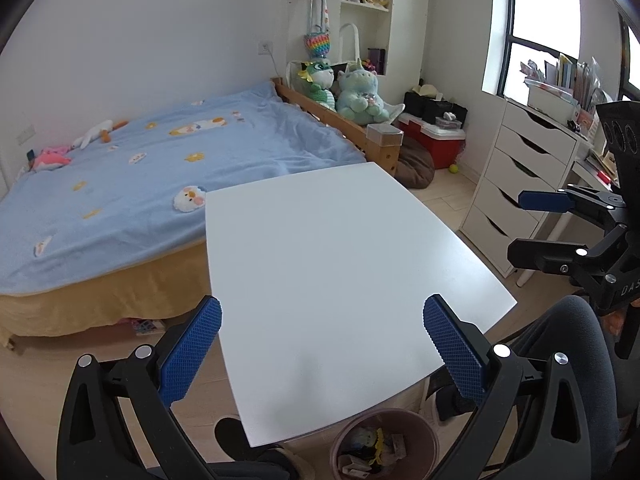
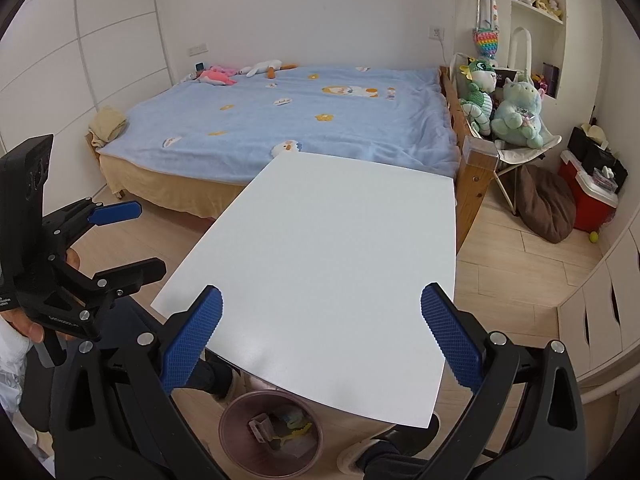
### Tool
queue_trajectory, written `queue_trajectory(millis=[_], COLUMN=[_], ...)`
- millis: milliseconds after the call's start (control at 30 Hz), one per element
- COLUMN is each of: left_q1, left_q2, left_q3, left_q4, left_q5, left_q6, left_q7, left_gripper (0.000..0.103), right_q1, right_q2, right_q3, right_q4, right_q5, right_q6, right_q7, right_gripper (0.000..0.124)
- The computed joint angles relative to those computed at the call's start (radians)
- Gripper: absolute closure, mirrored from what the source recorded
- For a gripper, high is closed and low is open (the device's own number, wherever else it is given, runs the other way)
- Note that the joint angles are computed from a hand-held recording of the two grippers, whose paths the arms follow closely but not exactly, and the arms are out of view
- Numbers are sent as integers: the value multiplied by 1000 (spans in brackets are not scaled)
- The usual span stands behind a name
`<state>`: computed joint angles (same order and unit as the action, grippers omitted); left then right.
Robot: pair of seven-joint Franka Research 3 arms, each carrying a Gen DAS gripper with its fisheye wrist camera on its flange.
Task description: Collect trash
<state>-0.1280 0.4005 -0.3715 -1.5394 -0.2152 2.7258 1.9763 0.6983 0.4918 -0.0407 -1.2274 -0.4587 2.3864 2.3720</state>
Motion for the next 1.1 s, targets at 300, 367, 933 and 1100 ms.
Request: queue_trajectory(millis=[300,367,933,1100], left_q1=[1,-1,16,14], left_q2=[6,6,5,5], left_q3=[-2,0,-13,-11], left_q4=[14,15,9,10], left_q5=[-9,-7,-47,-50], left_q6=[-17,-16,-20,-24], left_q7=[1,-2,30,33], left_gripper=[6,6,6,6], right_q1=[-4,-6,-8,-9], right_q2=[0,0,4,-5], right_q3=[0,1,0,0], right_q4=[-5,-7,-8,-27], right_q5=[5,8,13,12], right_q6=[3,3,2,7], right_q7=[-3,-7,-12,-9], right_gripper=[26,26,26,26])
